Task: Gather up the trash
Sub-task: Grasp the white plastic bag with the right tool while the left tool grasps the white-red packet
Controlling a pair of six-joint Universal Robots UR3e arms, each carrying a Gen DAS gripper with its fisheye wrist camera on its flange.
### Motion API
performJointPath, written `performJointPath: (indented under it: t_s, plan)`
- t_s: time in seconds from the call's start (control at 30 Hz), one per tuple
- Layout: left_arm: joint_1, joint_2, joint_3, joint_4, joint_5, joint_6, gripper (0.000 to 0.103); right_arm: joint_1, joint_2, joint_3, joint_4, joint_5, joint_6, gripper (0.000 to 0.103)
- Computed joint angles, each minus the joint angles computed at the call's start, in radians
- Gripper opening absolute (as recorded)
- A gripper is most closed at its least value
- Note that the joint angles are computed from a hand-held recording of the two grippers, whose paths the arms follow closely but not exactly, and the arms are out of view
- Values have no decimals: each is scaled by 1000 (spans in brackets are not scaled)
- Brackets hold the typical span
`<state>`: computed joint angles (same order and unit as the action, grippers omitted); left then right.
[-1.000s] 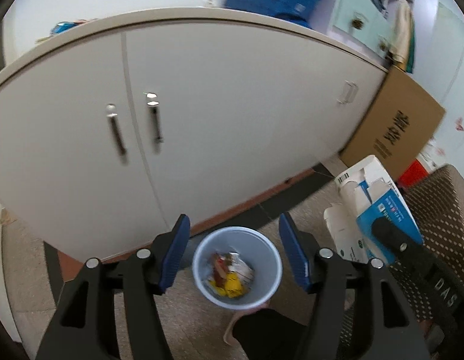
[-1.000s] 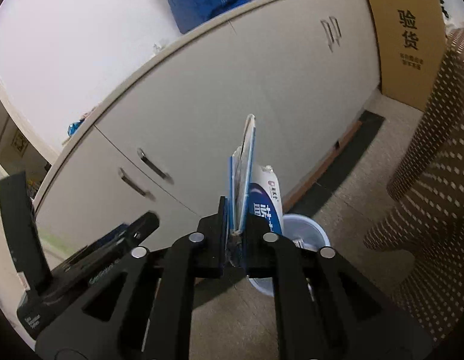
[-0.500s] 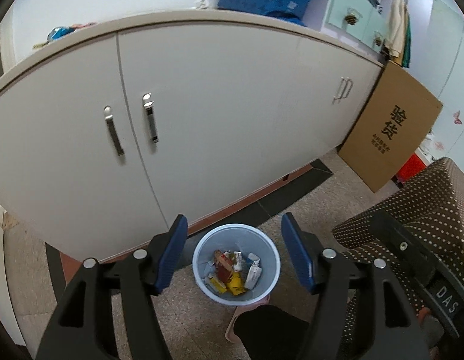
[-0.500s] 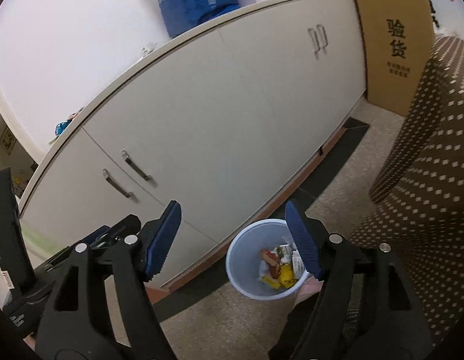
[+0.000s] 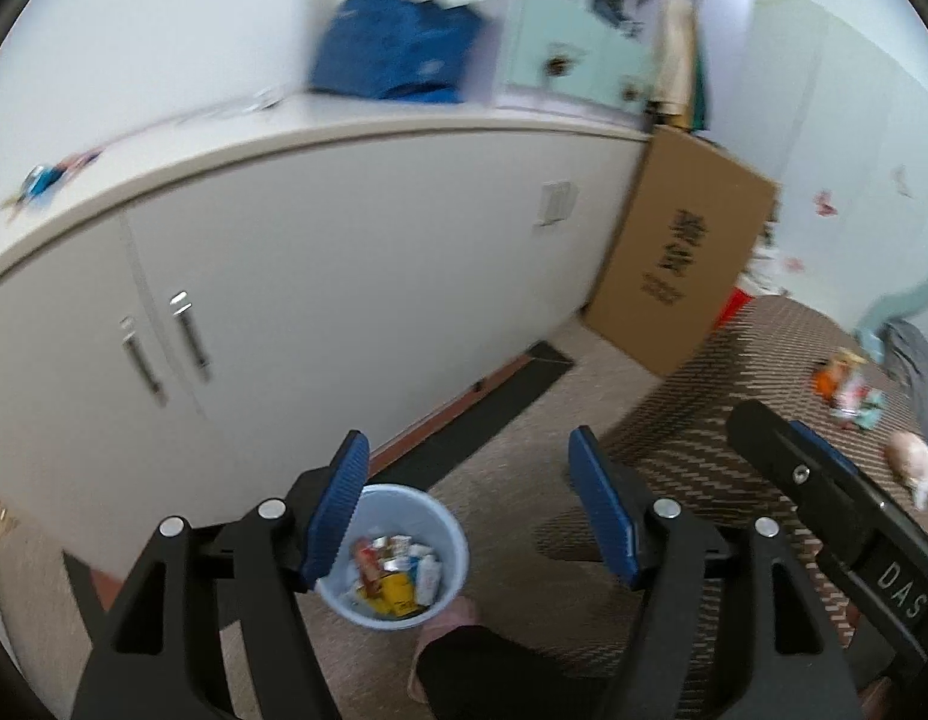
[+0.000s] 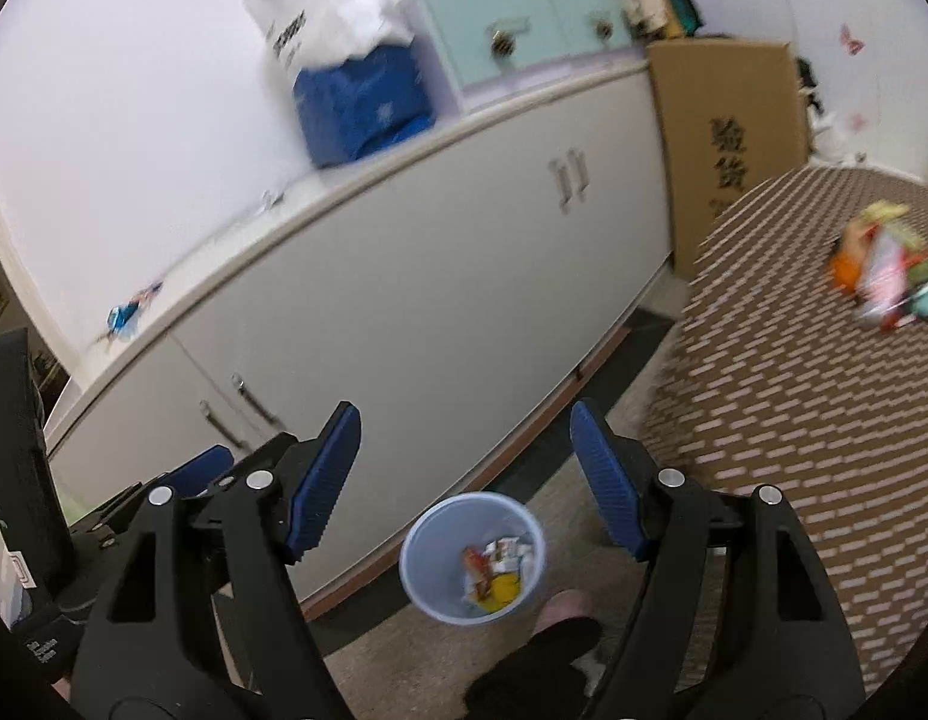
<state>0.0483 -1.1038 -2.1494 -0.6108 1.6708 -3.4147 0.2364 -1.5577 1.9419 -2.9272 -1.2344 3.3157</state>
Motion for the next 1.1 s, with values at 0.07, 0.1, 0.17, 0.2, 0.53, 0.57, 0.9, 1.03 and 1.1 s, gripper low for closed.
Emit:
performJointPath:
  t_s: [0.07, 0.1, 0.17, 0.2, 0.53, 0.57, 0.9, 1.03, 1.1]
  plan:
    - [-105, -75, 72, 17, 52, -27, 69, -84, -105, 48, 56, 34, -39, 72]
    - [-165, -128, 123, 26, 75, -36, 69, -130, -156, 71, 88, 55, -61, 73]
    - [-265, -246, 236, 32, 106, -54, 69, -253, -266, 114, 170, 113, -118, 75]
    - [-300, -293, 284, 24, 112, -56, 69, -316, -314, 132, 212, 144, -149, 76]
    - [-545, -817, 842, -64, 75, -21, 69, -865, -535, 177, 579, 268, -494, 84]
    - [-555, -862, 899, -84, 73, -14, 69, -892, -518, 170, 583, 249, -520, 84]
    - [-589, -1234, 1427, -336, 79, 4, 54, -946, -355, 135, 446, 112, -601, 91]
    - [-582, -1322, 1584, -431, 44, 17, 44, -900, -238, 67, 411, 41, -610, 92]
    - [-584, -1365, 1663, -463, 44, 26, 43, -887, -202, 48, 391, 29, -606, 93]
